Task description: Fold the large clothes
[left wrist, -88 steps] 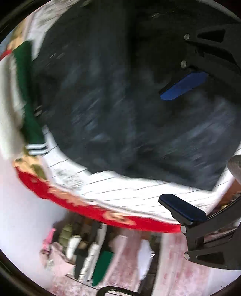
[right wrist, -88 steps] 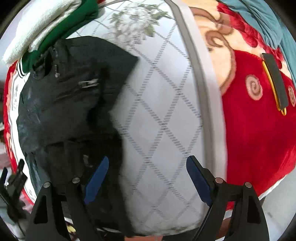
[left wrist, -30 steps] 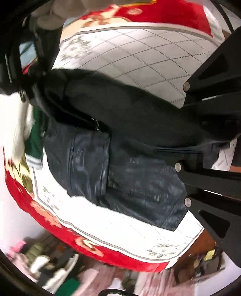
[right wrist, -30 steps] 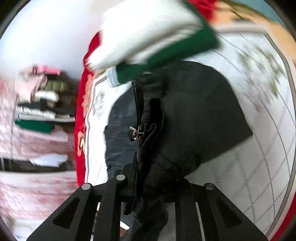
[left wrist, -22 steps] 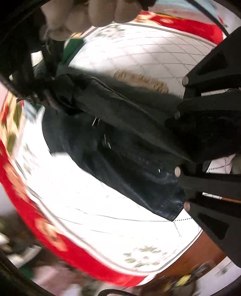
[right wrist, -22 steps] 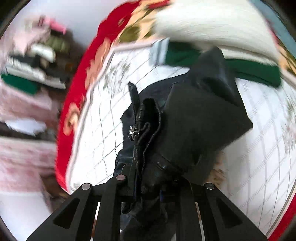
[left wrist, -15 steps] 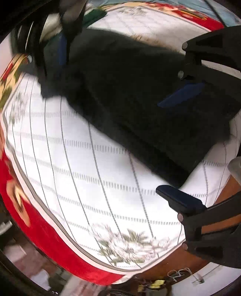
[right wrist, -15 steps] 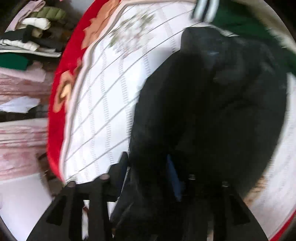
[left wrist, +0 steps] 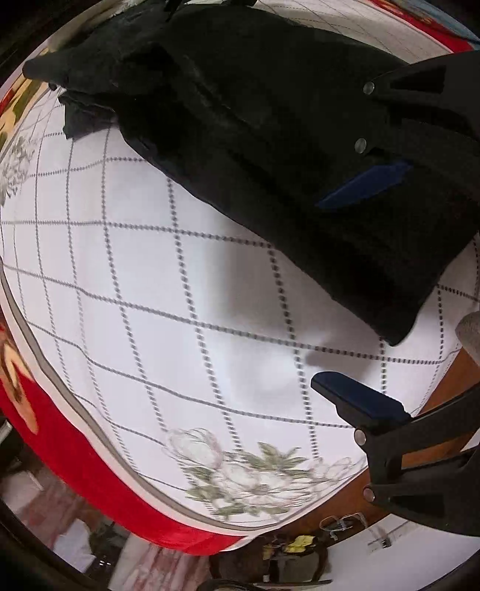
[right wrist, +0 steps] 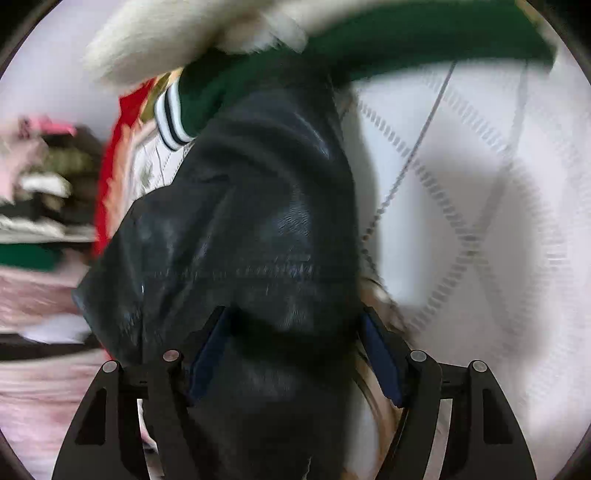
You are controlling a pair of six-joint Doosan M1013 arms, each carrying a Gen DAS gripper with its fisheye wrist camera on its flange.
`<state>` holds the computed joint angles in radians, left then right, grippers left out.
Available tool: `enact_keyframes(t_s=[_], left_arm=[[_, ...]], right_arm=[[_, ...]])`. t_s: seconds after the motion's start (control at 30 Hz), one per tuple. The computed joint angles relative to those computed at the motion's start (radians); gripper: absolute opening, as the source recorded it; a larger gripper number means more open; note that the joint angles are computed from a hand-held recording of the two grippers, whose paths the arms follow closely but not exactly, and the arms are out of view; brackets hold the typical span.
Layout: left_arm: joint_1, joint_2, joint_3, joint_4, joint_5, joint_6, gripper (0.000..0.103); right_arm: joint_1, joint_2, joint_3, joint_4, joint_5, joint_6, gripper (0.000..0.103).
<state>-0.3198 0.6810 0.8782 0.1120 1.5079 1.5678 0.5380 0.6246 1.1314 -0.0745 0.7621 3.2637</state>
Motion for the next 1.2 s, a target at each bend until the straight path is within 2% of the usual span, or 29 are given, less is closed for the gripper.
enact_keyframes(t_s=[0.03,0.07,0.1,0.2,0.23,0.3,0.4,0.43,0.47,0.5,0.53,0.57,0.6,0.73,0.77,0.83,0.87,0.97,1.03,1.07,1.1,1.13,1.2], left_arm=[[-0.007,-0.002,0.000,0.013,-0.011,0.013,0.088],[-0.015,-0.007,0.003,0.028,-0.027,0.027,0.088],[-0.022,-0.008,0.000,0.042,-0.036,0.036,0.088],[-0.035,-0.020,0.003,0.068,-0.054,0.067,0.088],[-0.039,-0.025,0.004,0.072,-0.049,0.076,0.088],[-0.043,-0.040,0.015,0.072,-0.055,0.096,0.088],[-0.053,-0.062,0.019,0.092,-0.059,0.144,0.088],[-0.057,-0.071,0.031,0.102,-0.070,0.153,0.088],[-0.058,-0.080,0.035,0.101,-0.071,0.164,0.088],[-0.059,-0.082,0.041,0.098,-0.073,0.171,0.088],[-0.061,-0.083,0.039,0.095,-0.065,0.176,0.088],[-0.062,-0.090,0.049,0.086,-0.064,0.180,0.088],[-0.061,-0.093,0.050,0.077,-0.059,0.185,0.088],[-0.082,-0.107,0.077,0.045,-0.049,0.181,0.088],[-0.087,-0.101,0.074,0.026,-0.055,0.176,0.088],[-0.103,-0.093,0.076,0.023,-0.081,0.162,0.088],[-0.112,-0.081,0.072,0.034,-0.093,0.155,0.088],[-0.134,-0.028,0.051,0.118,-0.126,0.124,0.088],[-0.132,0.017,0.018,0.147,-0.104,0.102,0.090],[-0.122,0.042,-0.013,0.122,-0.068,0.097,0.092],[-0.112,0.053,-0.031,0.094,-0.053,0.090,0.094],[-0.101,0.051,-0.031,0.066,-0.075,0.087,0.094],[-0.083,0.045,-0.047,0.055,-0.073,0.070,0.094]], right_arm=[[0.006,-0.003,0.006,-0.050,-0.004,0.040,0.073],[0.014,-0.004,0.006,-0.095,0.001,0.069,0.068],[0.021,-0.008,0.008,-0.126,0.005,0.081,0.053],[0.042,-0.046,0.057,-0.187,-0.048,0.198,0.031],[0.052,-0.061,0.072,-0.202,-0.044,0.247,0.029],[0.083,-0.094,0.098,-0.231,0.012,0.354,0.028],[0.150,-0.149,0.132,-0.196,0.176,0.512,0.029],[0.161,-0.157,0.134,-0.138,0.222,0.500,0.032],[0.167,-0.175,0.150,-0.055,0.256,0.471,0.041],[0.170,-0.188,0.171,0.023,0.262,0.454,0.053],[0.172,-0.197,0.184,0.078,0.257,0.448,0.056],[0.180,-0.216,0.210,0.109,0.246,0.459,0.057],[0.187,-0.228,0.216,0.122,0.269,0.455,0.057],[0.203,-0.212,0.098,0.092,0.501,0.350,0.057],[0.203,-0.202,0.072,0.076,0.519,0.326,0.057],[0.197,-0.189,0.032,0.036,0.482,0.244,0.057],[0.186,-0.180,0.022,0.031,0.430,0.185,0.057],[0.133,-0.117,-0.034,0.083,0.357,-0.021,0.055],[0.103,-0.065,-0.080,0.102,0.341,-0.098,0.034],[0.086,-0.034,-0.110,0.107,0.358,-0.132,0.028],[0.076,0.004,-0.155,0.100,0.425,-0.169,0.028],[0.071,0.034,-0.188,0.110,0.469,-0.182,0.028],[0.058,0.054,-0.188,0.124,0.459,-0.135,0.028]])
